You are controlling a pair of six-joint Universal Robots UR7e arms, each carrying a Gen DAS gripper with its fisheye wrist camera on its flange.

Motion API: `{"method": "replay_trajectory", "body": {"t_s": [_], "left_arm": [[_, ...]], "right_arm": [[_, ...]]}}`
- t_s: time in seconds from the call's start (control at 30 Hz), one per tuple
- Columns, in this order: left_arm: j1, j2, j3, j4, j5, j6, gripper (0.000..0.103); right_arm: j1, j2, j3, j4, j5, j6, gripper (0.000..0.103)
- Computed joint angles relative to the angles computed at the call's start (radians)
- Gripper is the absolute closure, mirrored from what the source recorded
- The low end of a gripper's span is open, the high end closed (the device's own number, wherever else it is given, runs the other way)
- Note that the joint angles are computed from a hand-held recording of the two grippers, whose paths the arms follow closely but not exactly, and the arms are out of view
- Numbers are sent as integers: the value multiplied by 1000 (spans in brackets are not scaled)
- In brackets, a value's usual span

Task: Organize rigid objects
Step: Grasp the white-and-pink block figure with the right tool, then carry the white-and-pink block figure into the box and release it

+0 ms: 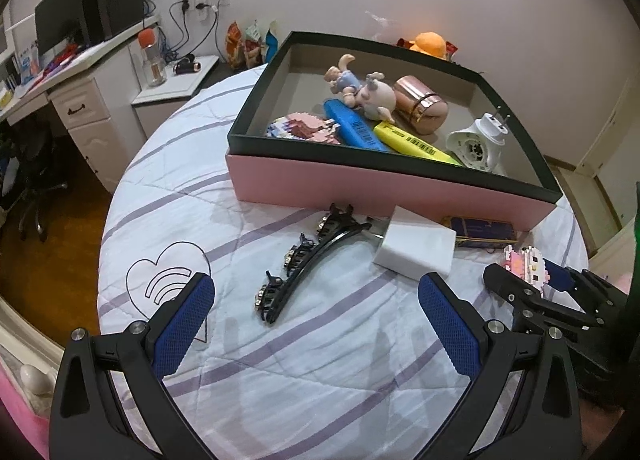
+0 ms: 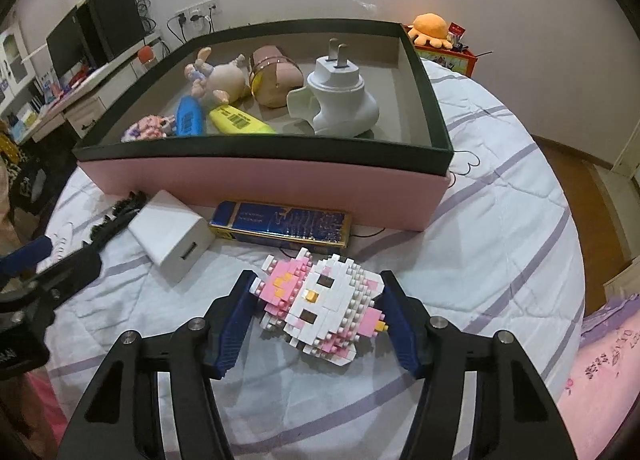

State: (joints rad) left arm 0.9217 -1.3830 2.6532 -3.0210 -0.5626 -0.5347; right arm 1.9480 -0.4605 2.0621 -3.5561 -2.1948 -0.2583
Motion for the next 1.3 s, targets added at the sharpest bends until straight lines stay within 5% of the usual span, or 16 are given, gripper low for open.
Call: {"method": "replay_trajectory", "body": {"t_s": [0.43,0.6,0.87,1.3], "left_arm": [[-7,-58,-27,-42,68,69,0],[40,-12,-93,-200,98,227,0],[179,99,-231,-349,48,406,0],[241,143,-293,-373,-4,459,0]], "right_arm": [[76,-100,-10,13,102,-30,41],[74,-43,-159,88,124,-66,41],[32,64,-358,233,154,-71,41],[25,128,-456,266,101,-110,39]]}}
